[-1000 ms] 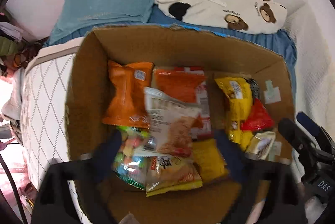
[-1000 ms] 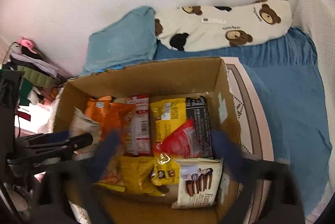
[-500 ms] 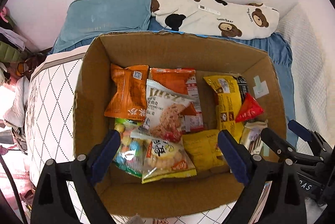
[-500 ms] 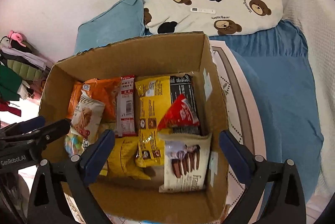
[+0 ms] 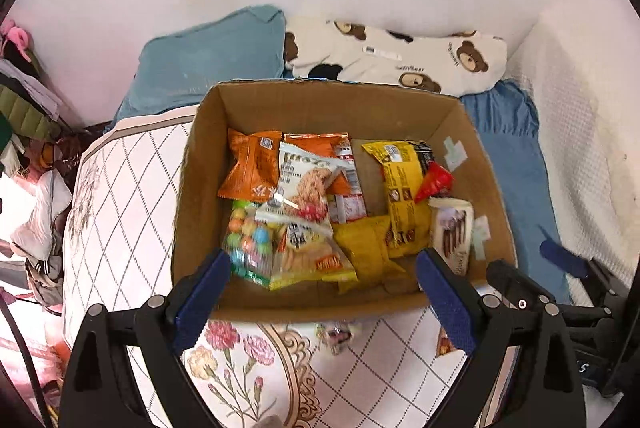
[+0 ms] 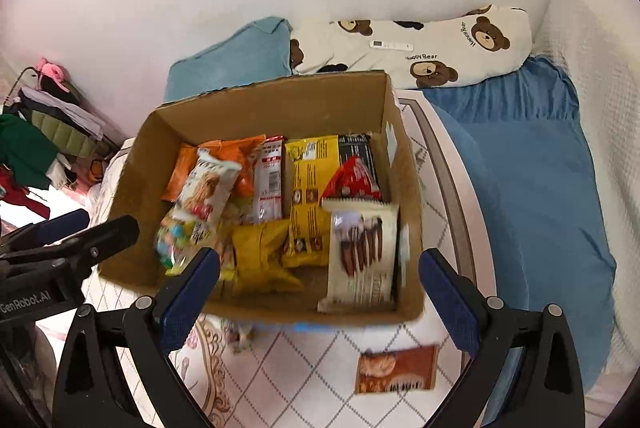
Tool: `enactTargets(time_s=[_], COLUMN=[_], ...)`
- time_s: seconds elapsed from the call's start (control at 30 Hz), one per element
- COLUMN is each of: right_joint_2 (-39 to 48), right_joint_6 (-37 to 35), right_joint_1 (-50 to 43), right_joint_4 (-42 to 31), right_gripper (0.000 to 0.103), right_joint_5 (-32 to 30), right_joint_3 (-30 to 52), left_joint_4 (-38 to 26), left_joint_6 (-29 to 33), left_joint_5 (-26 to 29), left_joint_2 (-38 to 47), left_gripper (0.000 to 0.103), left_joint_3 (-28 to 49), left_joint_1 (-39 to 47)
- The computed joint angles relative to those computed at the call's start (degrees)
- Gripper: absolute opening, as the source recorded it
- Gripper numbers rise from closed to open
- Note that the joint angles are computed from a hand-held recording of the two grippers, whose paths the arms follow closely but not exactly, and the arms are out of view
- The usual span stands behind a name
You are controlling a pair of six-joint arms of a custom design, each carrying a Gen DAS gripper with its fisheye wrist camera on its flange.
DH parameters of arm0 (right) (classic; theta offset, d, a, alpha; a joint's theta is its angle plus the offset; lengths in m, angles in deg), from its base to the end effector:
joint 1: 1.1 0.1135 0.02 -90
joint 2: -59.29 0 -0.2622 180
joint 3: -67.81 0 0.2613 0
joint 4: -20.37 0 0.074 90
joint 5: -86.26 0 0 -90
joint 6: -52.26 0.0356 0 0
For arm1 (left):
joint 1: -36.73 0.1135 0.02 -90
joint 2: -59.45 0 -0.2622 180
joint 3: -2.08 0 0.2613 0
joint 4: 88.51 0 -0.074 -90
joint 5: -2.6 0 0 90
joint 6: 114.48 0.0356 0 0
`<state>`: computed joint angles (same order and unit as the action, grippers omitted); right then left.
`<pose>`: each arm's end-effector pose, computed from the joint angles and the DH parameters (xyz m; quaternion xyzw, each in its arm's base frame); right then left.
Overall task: Organize snacks
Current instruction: 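Drop the cookie bag and red packet into the box, opening both tools, then grasp the pale wrapped snack with left tool while right grasps the brown packet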
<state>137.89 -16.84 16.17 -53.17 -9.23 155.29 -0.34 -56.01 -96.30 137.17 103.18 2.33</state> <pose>0.2599 0.0844 0.3120 0.0204 0.9744 0.1158 0.1918 0.2046 -0.1334 0.3719 0.0100 0.9795 -0.0375 0.1979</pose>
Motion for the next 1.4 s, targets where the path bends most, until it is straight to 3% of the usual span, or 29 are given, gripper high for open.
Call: enactTargets(time_s=[0.07,0.1,0.13,0.17,0.23,0.37,0.4,0.5,0.67,0.83,0.93,1.03,1.1,1.13,1.2,1.3,1.4], right_joint_2=[-6.3,-8.9,-12.4,-15.8,-22.1,-29.1,-28.9,-27.7,-20.6,-15.2,-11.7,-6.1,-7.1,-8.5,-11.6,-16.2,-14.9], right_joint_6=[1.6,2.2,3.2,4.4,6.8,8.7,8.6,9.7,19.1,25.0,21.9,13.4,12.2,12.5,12.9,13.5,16.5], right_joint_1=[-1.6,-2.4,-3.5,-5.1,-10.8,-24.6,-27.2,-30.1,-24.5,-20.6,-14.8,-5.5,-2.1,-1.3,-1.4,-4.3,-6.0], right_joint_4=[0.7,1.0,1.5,1.6,1.5,0.3,0.3,4.0,15.9,21.0,20.4,17.5,15.0,13.7,12.2,10.8,14.7], right_gripper=[0.101,0.095,0.077,0.068,0.065,0.067,0.072,0.074,0.074,0.075,0.074,0.074,0.074,0.075,0.084,0.086,0.086], right_joint_5=[-2.6,-3.4,-4.2,-5.3,-10.4,-18.4,-19.3,-20.3,-16.4,-13.2,-9.5,-5.4,-2.1,-0.6,0.0,-3.2,-8.1], right_joint_3=[-5.5,-7.9,-11.1,-14.5,-22.0,-35.0,-37.3,-42.6,-46.7,-46.3,-42.9,-37.8,-37.0,-37.0,-37.8,-40.8,-43.7], left_joint_4=[0.0,0.1,0.1,0.1,0.3,2.9,3.9,6.8,10.8,14.7,16.9,19.2,20.6,20.9,22.0,22.9,22.5], left_joint_6=[-3.7,-5.4,-7.6,-9.1,-12.6,-15.4,-15.5,-15.8,-14.0,-10.7,-9.0,-7.7,-7.1,-6.6,-6.5,-7.4,-10.0], left_joint_5=[-2.8,-4.1,-5.9,-7.0,-8.3,-4.7,-3.4,-1.9,-1.1,-0.4,0.0,0.1,0.0,0.4,1.6,2.5,5.6], left_joint_2=[-4.0,-5.7,-7.7,-8.8,-11.5,-13.0,-12.6,-11.2,-6.2,0.6,4.4,7.3,8.6,9.6,10.4,8.3,4.1], left_gripper=[0.095,0.095,0.095,0.095,0.095,0.095,0.095,0.095,0.095,0.095,0.095,0.095,0.076,0.059,0.045,0.042,0.042], left_joint_3=[-3.3,-4.9,-7.0,-8.5,-13.2,-21.2,-23.2,-27.2,-30.1,-30.7,-30.1,-29.4,-29.5,-29.3,-30.1,-32.3,-35.6], left_joint_1=[-3.5,-5.0,-7.2,-8.6,-11.7,-13.5,-13.5,-14.0,-14.0,-12.9,-12.8,-13.1,-13.7,-13.8,-13.7,-14.3,-15.4])
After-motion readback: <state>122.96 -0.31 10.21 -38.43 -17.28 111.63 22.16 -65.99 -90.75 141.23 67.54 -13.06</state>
